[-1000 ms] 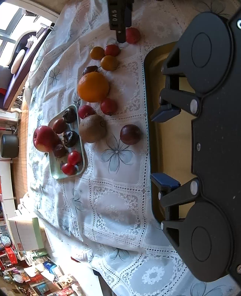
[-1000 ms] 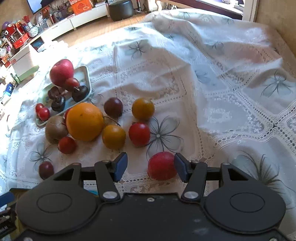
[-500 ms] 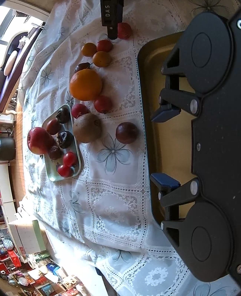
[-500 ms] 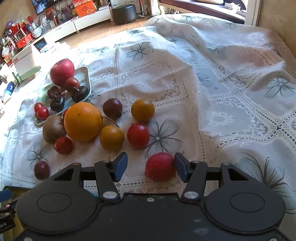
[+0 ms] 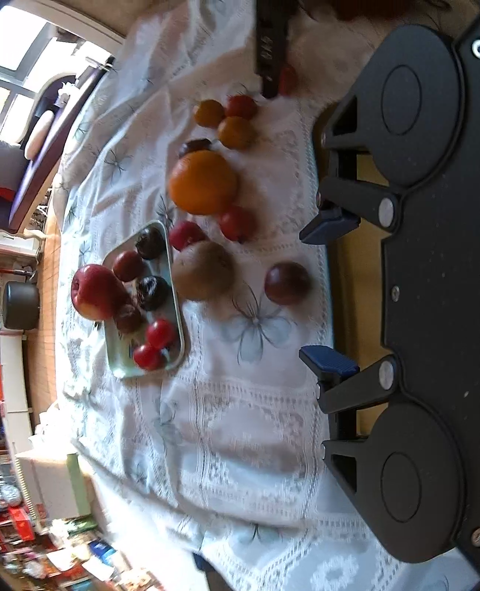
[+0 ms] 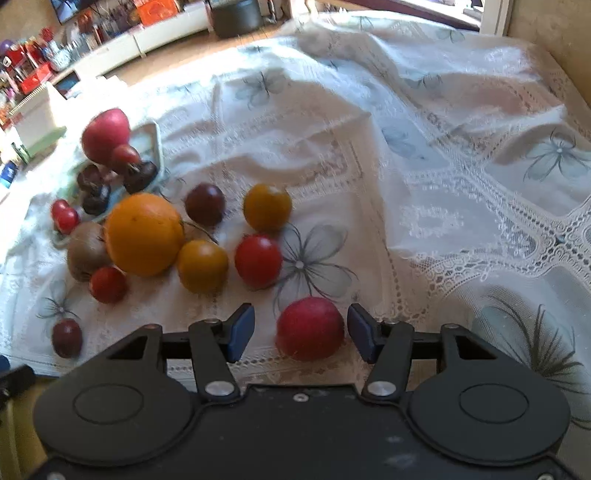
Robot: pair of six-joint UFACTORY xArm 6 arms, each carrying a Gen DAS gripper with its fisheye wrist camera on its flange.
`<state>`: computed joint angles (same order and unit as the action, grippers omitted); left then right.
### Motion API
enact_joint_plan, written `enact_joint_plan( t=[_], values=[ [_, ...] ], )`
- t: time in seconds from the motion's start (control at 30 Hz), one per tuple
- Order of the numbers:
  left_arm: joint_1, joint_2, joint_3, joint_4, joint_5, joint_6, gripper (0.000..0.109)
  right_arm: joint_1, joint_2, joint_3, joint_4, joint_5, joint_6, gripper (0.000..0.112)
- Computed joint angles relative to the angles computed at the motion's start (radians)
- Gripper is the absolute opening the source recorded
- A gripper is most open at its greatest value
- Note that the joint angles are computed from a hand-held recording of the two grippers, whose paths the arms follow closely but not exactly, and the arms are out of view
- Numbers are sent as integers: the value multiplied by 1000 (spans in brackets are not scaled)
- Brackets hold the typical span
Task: Organize fruits
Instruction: 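Move the right tool to the large red tomato and open around it, then close the right tool on the red tomato while the left tool grasps the dark plum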
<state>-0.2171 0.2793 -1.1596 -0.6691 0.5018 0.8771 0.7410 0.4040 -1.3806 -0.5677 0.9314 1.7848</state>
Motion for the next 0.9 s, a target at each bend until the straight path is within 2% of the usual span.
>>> enact_joint_plan(
  t=[0.1, 0.17, 0.27, 0.4, 0.67, 0.9],
  values=[
    [0, 33, -47, -10, 50, -20, 63, -2, 15, -16, 19, 13, -28, 59],
    [-7, 50, -63, 7, 58, -44, 63, -2, 23, -25, 27, 21, -42, 59],
    [-17, 68, -71, 25, 56, -55, 63, -3, 31, -32, 36, 29, -58, 52],
    [-32, 94, -81, 77, 26, -101, 63, 1, 39, -45, 32, 42, -69, 49],
    [-55, 163, -114, 225, -31, -270, 63, 1, 41, -50, 31, 48, -71, 48],
    [-74, 154, -73, 290, -97, -280, 63, 2, 43, -53, 33, 51, -71, 48]
  ],
)
